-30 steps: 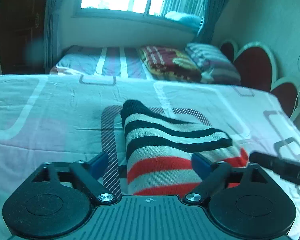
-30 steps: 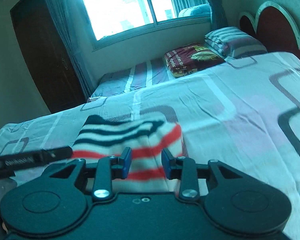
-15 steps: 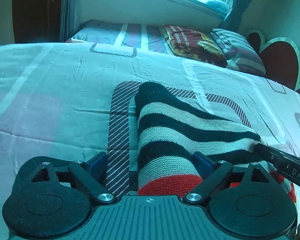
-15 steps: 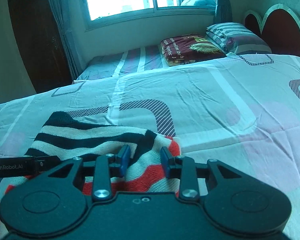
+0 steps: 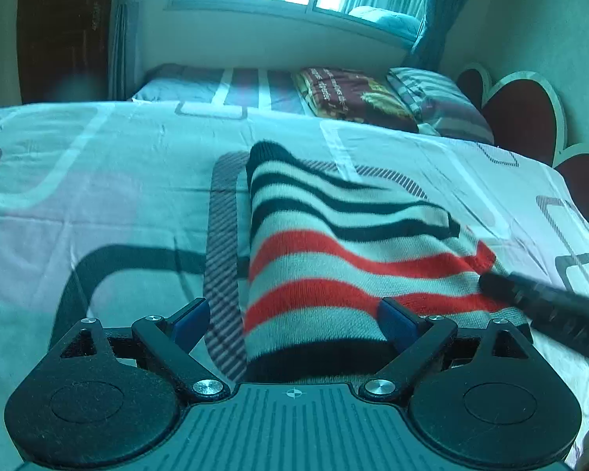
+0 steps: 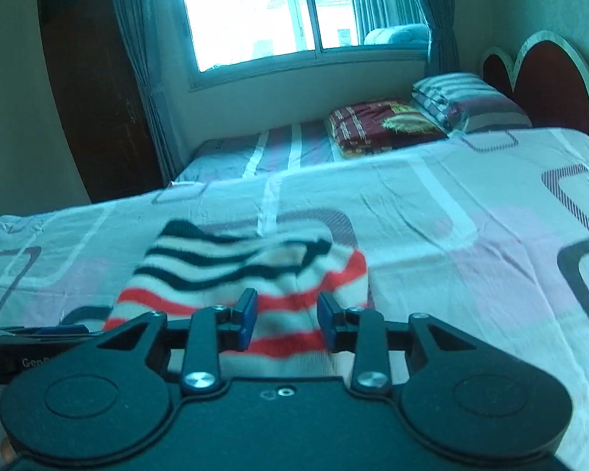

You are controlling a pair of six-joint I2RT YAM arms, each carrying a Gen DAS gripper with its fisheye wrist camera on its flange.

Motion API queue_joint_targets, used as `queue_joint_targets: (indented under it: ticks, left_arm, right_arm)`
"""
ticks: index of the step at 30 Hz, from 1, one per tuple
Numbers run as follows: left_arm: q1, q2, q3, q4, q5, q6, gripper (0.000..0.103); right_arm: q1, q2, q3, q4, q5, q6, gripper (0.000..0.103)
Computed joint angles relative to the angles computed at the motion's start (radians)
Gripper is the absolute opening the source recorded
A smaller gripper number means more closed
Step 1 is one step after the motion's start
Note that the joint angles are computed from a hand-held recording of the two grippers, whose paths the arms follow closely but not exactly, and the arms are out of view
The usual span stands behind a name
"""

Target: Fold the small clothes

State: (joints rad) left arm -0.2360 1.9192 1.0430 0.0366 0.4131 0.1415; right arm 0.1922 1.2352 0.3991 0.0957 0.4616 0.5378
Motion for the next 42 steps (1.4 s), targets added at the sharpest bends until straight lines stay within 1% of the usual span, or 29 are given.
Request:
queue_joint_targets:
  ticks: [1,2,3,5,8,10,12,14,18,21,23,25,26,27,28,30,32,35,38,42]
  left_arm:
    - [0.001,0.011,0.003,-0.001,0.005,0.003,0.092]
    - [-0.001,0.024,0.012,-0.011,0.006,0.012,0.093]
    - [-0.005,0.030,0.013,-0.004,-0.003,0.015,0.097]
    - [-0.012,0.028,0.009,0.005,-0.029,0.020,0.100]
    - [-0.019,0.013,0.012,-0.016,-0.049,0.029,0.100]
    - [-0.018,-0.008,-0.005,-0.018,-0.052,0.042,0.100]
    - [-0.003,-0.036,-0.030,-0.017,-0.035,0.050,0.100]
    - [0.015,-0.072,-0.065,-0.019,-0.015,0.059,0.100]
    - [0.060,-0.154,-0.157,-0.020,0.039,0.136,0.100]
    - [0.092,-0.193,-0.213,-0.033,0.073,0.184,0.100]
    - [0.097,-0.195,-0.239,-0.033,0.069,0.212,0.100]
    - [0.093,-0.162,-0.235,-0.065,0.047,0.256,0.100]
    - [0.097,-0.145,-0.236,-0.065,0.050,0.265,0.100]
    - [0.105,-0.135,-0.246,-0.042,0.062,0.266,0.100]
    - [0.106,-0.135,-0.254,-0.027,0.064,0.270,0.100]
    - [0.102,-0.133,-0.249,-0.032,0.057,0.276,0.101]
    - [0.104,-0.124,-0.238,-0.038,0.061,0.285,0.102]
    - [0.104,-0.128,-0.254,-0.013,0.065,0.288,0.103]
    - [0.108,-0.122,-0.261,0.007,0.074,0.289,0.103]
    - [0.107,-0.122,-0.258,0.001,0.071,0.289,0.103]
  right_arm:
    - [-0.010,0.051,0.002,0.009,-0.008,-0.003,0.032]
    - [-0.010,0.075,-0.022,0.070,0.004,-0.019,0.032]
    - [-0.011,0.086,-0.022,0.082,0.012,-0.030,0.031]
    - [-0.013,0.100,0.019,0.031,0.013,-0.024,0.031]
    - [-0.017,0.076,0.033,-0.019,-0.003,-0.007,0.031]
    - [0.005,0.017,0.026,-0.070,0.010,0.026,0.031]
    - [0.055,-0.054,0.014,-0.120,0.054,0.061,0.034]
    - [0.128,-0.123,0.003,-0.191,0.109,0.099,0.033]
    - [0.275,-0.236,-0.010,-0.345,0.206,0.211,0.033]
    - [0.404,-0.258,-0.005,-0.462,0.284,0.326,0.033]
    - [0.465,-0.237,-0.003,-0.510,0.309,0.393,0.033]
    - [0.475,-0.175,-0.010,-0.522,0.292,0.443,0.033]
    - [0.464,-0.137,-0.026,-0.505,0.268,0.462,0.032]
    - [0.458,-0.123,-0.054,-0.459,0.256,0.459,0.031]
    - [0.472,-0.103,-0.067,-0.430,0.278,0.464,0.031]
    - [0.472,-0.059,-0.037,-0.443,0.284,0.484,0.031]
    - [0.477,-0.045,-0.022,-0.461,0.285,0.528,0.031]
    - [0.481,-0.032,0.000,-0.496,0.270,0.592,0.032]
    - [0.460,-0.035,0.020,-0.528,0.241,0.603,0.032]
    - [0.447,-0.017,0.039,-0.540,0.224,0.591,0.033]
